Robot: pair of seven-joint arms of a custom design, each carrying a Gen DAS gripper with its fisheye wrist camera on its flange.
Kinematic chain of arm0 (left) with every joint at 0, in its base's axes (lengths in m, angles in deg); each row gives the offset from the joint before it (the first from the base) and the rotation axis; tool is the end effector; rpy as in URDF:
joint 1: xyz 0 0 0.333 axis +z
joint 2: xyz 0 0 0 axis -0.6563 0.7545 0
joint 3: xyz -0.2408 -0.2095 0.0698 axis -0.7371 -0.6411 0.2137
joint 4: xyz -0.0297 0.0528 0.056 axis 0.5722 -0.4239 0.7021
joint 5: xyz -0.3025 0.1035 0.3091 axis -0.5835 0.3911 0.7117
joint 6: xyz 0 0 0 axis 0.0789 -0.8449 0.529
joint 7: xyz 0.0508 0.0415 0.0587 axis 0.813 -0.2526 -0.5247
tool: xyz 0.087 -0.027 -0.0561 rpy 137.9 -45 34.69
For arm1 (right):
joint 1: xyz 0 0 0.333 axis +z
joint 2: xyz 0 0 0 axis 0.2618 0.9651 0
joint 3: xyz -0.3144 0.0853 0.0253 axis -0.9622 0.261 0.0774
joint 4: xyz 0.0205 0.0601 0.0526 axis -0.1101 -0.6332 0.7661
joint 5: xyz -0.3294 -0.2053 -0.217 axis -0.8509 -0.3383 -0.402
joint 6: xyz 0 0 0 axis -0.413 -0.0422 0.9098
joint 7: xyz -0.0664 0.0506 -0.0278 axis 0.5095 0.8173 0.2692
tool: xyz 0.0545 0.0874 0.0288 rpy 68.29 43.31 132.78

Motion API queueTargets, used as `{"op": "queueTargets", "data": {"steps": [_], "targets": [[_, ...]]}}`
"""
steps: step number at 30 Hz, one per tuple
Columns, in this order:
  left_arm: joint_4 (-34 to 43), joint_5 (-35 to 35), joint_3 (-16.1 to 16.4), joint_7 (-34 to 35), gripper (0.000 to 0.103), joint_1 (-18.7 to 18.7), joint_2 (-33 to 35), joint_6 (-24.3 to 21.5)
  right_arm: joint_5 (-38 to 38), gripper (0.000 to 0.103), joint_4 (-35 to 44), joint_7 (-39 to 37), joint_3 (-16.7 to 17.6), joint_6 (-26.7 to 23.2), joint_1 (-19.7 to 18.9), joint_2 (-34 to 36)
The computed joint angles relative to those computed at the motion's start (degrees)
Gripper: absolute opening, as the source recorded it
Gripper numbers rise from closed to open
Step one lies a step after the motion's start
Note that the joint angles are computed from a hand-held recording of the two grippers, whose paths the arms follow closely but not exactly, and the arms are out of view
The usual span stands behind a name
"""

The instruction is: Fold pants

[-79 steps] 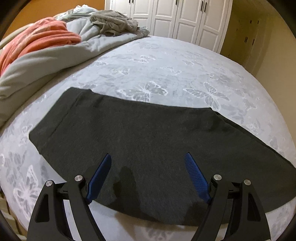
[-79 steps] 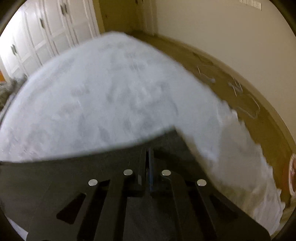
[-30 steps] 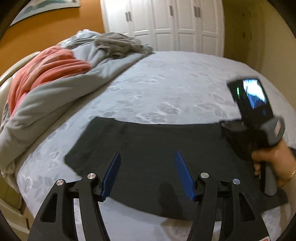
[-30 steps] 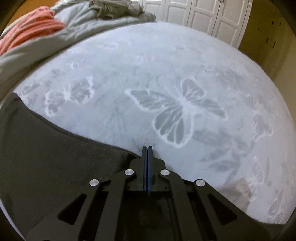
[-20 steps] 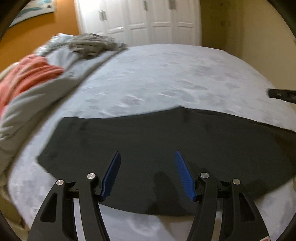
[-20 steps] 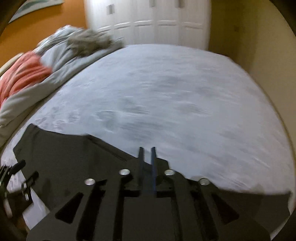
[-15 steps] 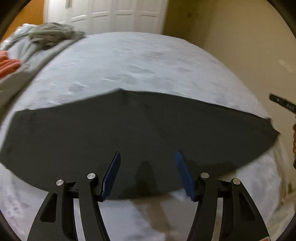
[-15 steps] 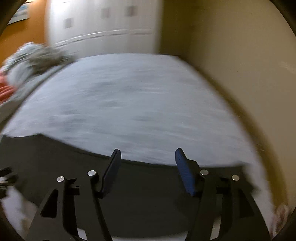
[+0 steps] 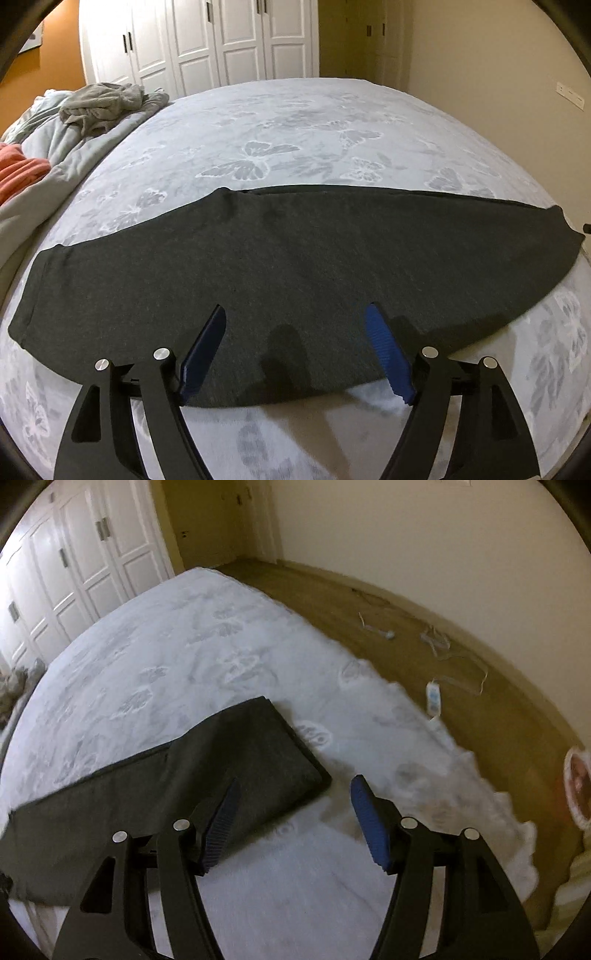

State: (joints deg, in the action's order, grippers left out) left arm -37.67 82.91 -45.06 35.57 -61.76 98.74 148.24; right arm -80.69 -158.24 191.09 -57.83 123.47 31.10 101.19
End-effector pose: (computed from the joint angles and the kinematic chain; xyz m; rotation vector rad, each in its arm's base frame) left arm 0.6518 -0.2817 0.3503 -1.6392 1.9462 -0.7065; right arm 0.6731 0.1312 0.3642 -1.2787 2.2643 -0.6571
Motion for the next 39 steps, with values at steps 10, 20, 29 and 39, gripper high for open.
{"op": "queueTargets", "data": {"steps": [10, 20, 29, 39], "targets": [[1.6, 7.4, 2.07, -3.27, 0.076, -1.6, 1.35, -2.02, -7.57, 0.005, 1.91, 7.85, -5.55, -0.46, 4.77, -1.22], [0.7, 5.49, 0.62, -3.61, 0.084, -0.1, 0.4, -1.01, 0.68, 0.061, 0.06, 2.66, -1.73, -2.16, 1.7, -0.43], [0.02, -1.74, -1.73, 0.83, 0.085, 2.21, 0.49, -0.38, 12.33, 0.065, -1.39, -3.17, 0.3, 3.86, -2.29, 2.22], [0.28, -2.59, -0.02, -0.05, 0.085, 1.02, 0.34, -0.5, 9.94, 0.009, -0.77, 0.52, -7.1, 19.89, 5.4, 1.15]]}}
